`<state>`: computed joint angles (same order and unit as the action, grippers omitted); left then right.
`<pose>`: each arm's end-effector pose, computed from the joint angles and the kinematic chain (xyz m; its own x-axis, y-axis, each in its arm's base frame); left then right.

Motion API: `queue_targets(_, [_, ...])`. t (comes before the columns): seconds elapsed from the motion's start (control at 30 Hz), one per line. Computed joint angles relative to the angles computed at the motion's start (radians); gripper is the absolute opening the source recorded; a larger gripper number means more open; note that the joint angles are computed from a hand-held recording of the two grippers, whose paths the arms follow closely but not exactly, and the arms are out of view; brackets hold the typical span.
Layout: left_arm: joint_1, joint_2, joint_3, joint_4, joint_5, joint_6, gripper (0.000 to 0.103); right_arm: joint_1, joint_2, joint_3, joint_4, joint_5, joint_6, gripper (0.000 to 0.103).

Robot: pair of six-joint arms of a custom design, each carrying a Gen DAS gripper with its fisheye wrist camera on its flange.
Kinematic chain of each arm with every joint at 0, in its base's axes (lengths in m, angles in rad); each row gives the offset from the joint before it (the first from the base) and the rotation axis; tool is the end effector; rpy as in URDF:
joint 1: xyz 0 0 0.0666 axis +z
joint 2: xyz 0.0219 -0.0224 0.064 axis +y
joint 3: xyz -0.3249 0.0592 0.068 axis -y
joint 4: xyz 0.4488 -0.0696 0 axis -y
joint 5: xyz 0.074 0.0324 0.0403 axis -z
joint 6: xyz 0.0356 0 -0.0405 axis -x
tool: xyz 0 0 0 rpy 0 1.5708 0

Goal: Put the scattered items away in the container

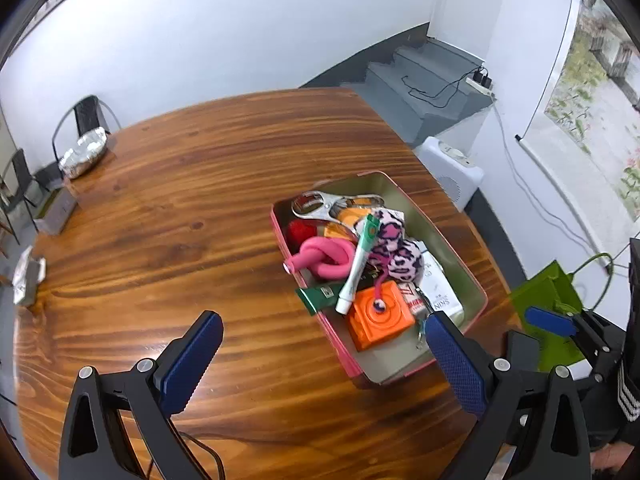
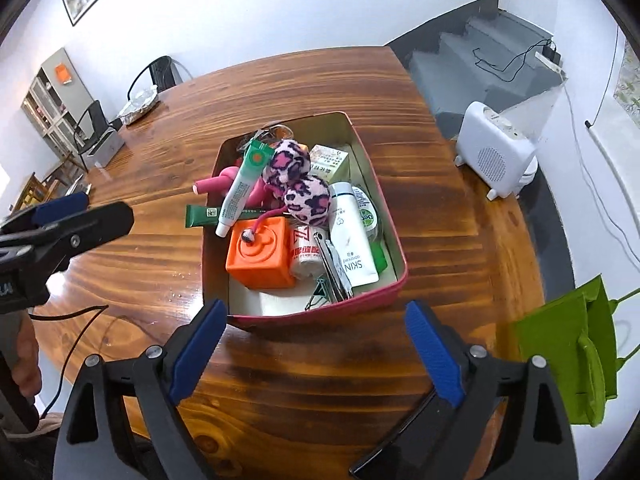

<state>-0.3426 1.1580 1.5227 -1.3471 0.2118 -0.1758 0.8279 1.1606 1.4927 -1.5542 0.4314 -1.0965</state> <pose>0.4055 -0.1530 0.5249 -0.6948 0.4293 -0.5771 0.5686 0.8192 -0.0751 0.2921 0.2954 0.5020 -0.7996 0.3241 -0.5056 0.3041 0.9445 0.1245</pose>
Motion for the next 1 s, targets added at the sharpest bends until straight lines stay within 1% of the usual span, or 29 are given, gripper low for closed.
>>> queue_targets(0.03, [-0.008,-0.002,0.001,0.005,-0.021,0.003,0.102,0.0,0.0,-0.001,0.002,-0.003,-0.001,0.093])
queue_targets(0.1, [-0.031,-0.008,0.0,0.02,-0.088,0.005,0.102,0.004,0.0,-0.001,0.003,-0.006,-0.006,0.093])
queue_targets(0.17, [-0.048,-0.014,-0.001,0.028,-0.128,-0.005,0.102,0.005,-0.004,-0.003,0.004,-0.003,-0.004,0.093])
queue_targets(0.27, [-0.052,-0.02,-0.002,0.026,-0.107,-0.021,0.102,0.008,-0.01,-0.005,0.006,0.004,-0.004,0.093])
queue_targets(0.33, [-0.049,-0.018,0.002,0.02,-0.079,-0.023,0.102,0.008,-0.011,-0.005,0.009,0.007,-0.001,0.093])
queue_targets(0.57, [-0.027,0.001,0.021,0.001,-0.018,0.014,0.102,0.016,-0.009,0.005,0.008,0.017,0.01,0.093])
queue_targets(0.83, [-0.03,0.007,0.019,0.0,-0.037,0.011,0.102,0.02,-0.003,0.009,-0.004,0.017,-0.002,0.093])
queue_targets(1.0, [-0.026,0.005,0.014,0.0,-0.019,-0.014,0.102,0.024,-0.001,0.003,-0.006,0.012,-0.012,0.093])
